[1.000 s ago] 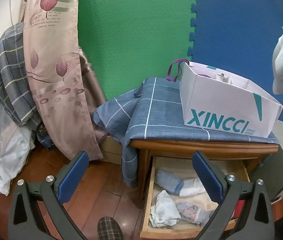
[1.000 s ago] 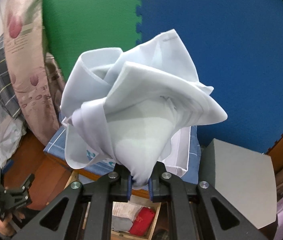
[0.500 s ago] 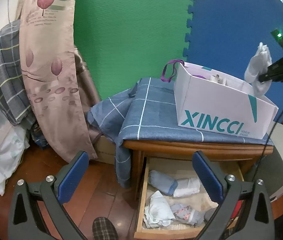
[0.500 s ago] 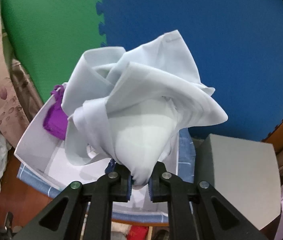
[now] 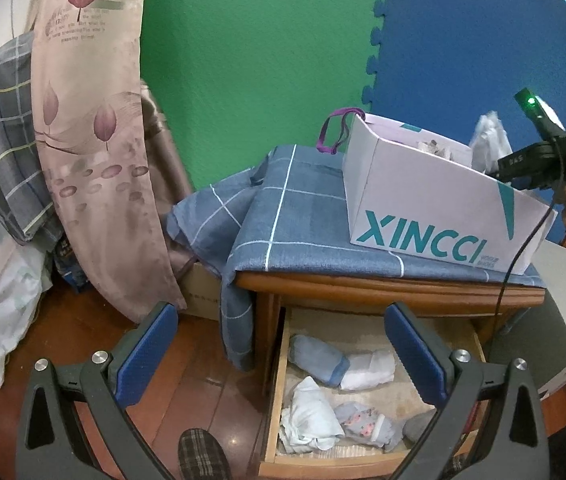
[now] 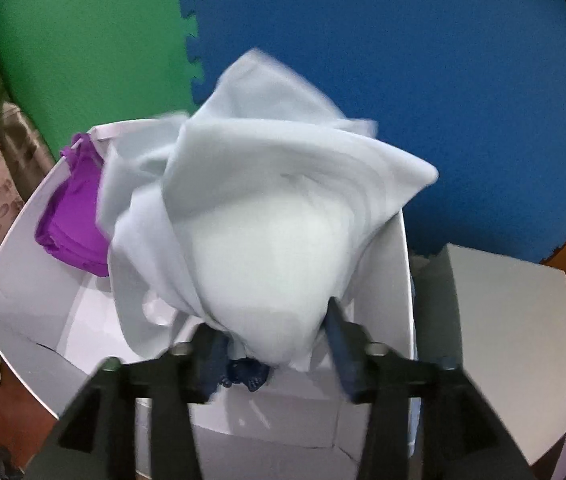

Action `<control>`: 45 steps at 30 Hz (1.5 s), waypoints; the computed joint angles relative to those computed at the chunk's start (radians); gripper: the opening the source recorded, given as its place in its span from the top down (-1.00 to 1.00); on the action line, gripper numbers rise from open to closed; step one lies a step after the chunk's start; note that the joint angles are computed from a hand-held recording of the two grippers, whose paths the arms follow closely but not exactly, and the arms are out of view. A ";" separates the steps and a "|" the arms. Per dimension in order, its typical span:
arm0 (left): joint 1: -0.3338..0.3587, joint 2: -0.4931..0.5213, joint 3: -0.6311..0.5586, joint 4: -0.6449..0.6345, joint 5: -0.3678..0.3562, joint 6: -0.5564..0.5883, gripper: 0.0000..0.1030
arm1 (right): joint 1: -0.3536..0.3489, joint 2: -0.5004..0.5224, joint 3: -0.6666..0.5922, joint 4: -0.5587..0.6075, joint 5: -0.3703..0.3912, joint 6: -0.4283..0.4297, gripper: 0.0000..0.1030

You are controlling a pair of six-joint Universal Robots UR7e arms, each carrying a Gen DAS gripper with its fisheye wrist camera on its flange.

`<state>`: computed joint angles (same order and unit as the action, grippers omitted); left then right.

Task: Take underwear out of drawer
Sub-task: 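Open the right gripper to drop the white bra into the box, then lower the left gripper into the drawer and grasp the white sock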

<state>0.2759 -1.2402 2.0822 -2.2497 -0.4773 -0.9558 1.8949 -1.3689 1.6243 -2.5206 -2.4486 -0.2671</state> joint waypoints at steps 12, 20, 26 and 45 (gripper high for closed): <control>0.024 0.050 -0.029 0.035 -0.059 0.008 -0.99 | 0.084 -0.351 0.388 -0.418 0.100 -0.203 -0.45; 0.092 0.300 -0.197 0.023 -0.298 0.292 -0.99 | 0.009 -0.699 0.672 -0.207 0.180 -0.033 -0.45; 0.072 0.496 -0.312 0.032 -0.384 0.920 -1.00 | -0.016 -0.792 0.739 -0.062 0.240 -0.031 -0.45; 0.216 0.680 -0.353 -0.075 -0.240 1.369 0.03 | 0.014 -0.763 0.779 0.021 0.299 -0.110 -0.45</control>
